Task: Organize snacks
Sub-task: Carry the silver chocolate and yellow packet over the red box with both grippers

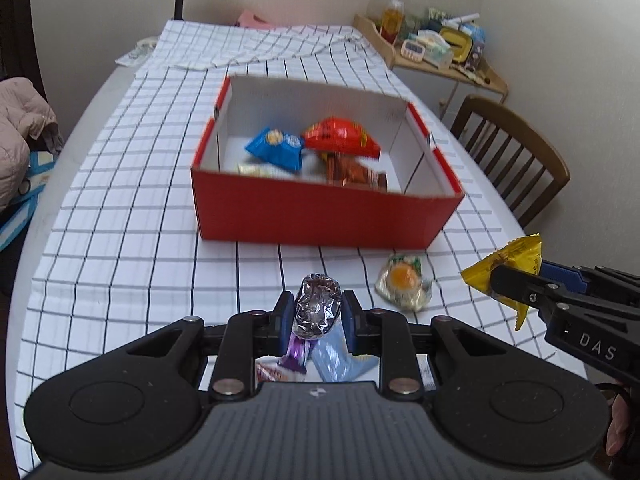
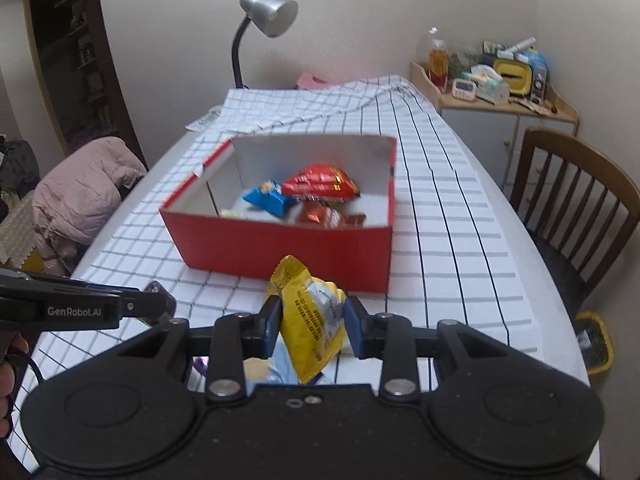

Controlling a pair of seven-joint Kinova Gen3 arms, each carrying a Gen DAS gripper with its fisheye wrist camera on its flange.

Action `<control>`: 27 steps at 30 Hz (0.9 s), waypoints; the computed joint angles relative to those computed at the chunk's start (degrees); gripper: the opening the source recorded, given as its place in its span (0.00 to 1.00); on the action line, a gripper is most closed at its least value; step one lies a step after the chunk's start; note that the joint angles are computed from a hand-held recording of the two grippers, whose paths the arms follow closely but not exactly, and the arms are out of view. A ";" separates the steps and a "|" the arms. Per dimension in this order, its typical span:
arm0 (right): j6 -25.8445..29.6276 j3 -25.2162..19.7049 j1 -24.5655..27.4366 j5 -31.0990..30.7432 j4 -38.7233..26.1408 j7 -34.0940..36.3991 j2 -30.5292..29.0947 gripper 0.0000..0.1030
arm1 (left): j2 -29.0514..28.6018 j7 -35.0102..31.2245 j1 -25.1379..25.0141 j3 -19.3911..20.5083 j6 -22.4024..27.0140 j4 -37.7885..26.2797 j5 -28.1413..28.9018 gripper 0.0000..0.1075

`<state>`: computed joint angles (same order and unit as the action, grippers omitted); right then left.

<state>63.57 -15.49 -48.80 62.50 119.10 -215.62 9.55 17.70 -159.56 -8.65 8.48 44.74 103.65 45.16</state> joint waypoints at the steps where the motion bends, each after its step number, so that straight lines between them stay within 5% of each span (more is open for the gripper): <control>1: 0.15 0.14 0.16 0.38 -0.21 0.57 -0.15 0.31 | -0.12 0.09 0.00 0.07 0.05 -0.37 0.25 0.23; 15: -5.72 3.10 8.27 4.68 -2.77 9.46 -1.99 0.31 | 1.21 3.42 3.02 1.52 -2.75 -7.42 1.06 0.23; 27: -15.43 7.81 16.38 6.10 -5.86 17.62 0.97 0.31 | 9.66 17.40 8.51 3.11 -4.81 -20.17 -10.28 0.23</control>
<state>48.13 -7.68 -32.43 68.60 113.24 -198.00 10.52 27.36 -142.16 -0.14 11.59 39.94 83.47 34.88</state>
